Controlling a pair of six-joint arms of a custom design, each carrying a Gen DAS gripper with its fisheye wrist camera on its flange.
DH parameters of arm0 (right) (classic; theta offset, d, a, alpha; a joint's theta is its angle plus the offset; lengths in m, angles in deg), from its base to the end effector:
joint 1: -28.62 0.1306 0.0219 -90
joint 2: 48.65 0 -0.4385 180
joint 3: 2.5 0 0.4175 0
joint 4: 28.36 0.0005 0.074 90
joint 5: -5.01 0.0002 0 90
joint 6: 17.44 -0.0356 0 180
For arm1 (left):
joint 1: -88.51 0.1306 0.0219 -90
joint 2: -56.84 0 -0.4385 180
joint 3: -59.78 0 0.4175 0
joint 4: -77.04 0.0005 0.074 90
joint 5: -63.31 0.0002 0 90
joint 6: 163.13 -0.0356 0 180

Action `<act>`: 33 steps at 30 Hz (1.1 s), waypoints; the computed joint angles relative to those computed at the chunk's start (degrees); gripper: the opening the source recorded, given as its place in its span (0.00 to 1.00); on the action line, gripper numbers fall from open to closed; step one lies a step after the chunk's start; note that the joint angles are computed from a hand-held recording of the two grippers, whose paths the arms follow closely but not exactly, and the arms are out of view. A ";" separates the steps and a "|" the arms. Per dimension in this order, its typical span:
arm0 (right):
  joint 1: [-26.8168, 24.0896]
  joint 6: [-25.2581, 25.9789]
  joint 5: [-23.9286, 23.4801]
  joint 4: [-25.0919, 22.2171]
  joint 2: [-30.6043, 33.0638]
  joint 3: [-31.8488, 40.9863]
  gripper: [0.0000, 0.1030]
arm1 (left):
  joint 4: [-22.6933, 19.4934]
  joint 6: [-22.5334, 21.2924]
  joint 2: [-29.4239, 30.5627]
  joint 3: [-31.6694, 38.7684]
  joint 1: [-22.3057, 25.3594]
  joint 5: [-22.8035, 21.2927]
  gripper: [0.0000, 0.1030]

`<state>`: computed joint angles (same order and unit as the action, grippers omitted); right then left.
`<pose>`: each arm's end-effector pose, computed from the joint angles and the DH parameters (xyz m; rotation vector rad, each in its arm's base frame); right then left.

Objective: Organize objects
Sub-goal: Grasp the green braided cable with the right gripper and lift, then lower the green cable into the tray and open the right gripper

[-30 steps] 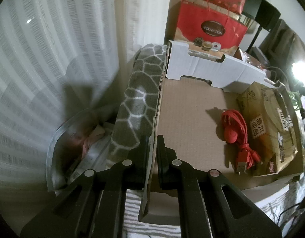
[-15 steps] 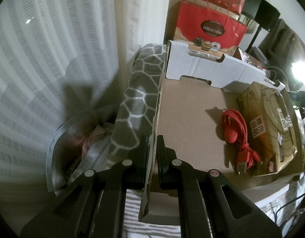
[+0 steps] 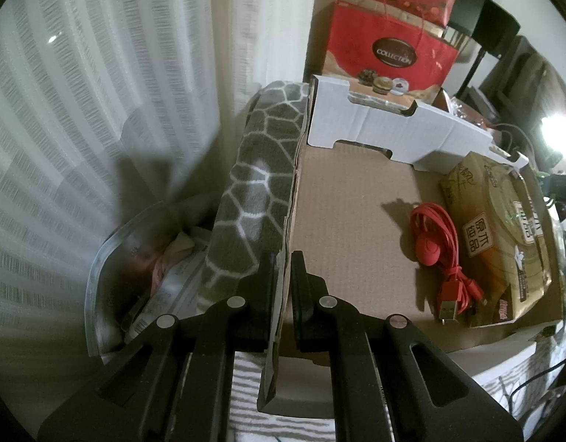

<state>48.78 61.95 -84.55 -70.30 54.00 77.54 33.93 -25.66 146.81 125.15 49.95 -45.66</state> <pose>0.5168 0.1889 0.2989 -0.2230 2.6981 0.1522 0.3525 -0.2668 0.2956 -0.2912 2.6205 -0.0322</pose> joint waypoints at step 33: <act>17.92 -0.60 -6.73 -0.52 -5.30 4.78 0.26 | 0.72 0.61 -0.39 -0.40 0.42 1.01 0.08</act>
<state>66.70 61.35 -91.28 -70.82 48.70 82.33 34.66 -25.05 146.42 124.75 50.38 -44.65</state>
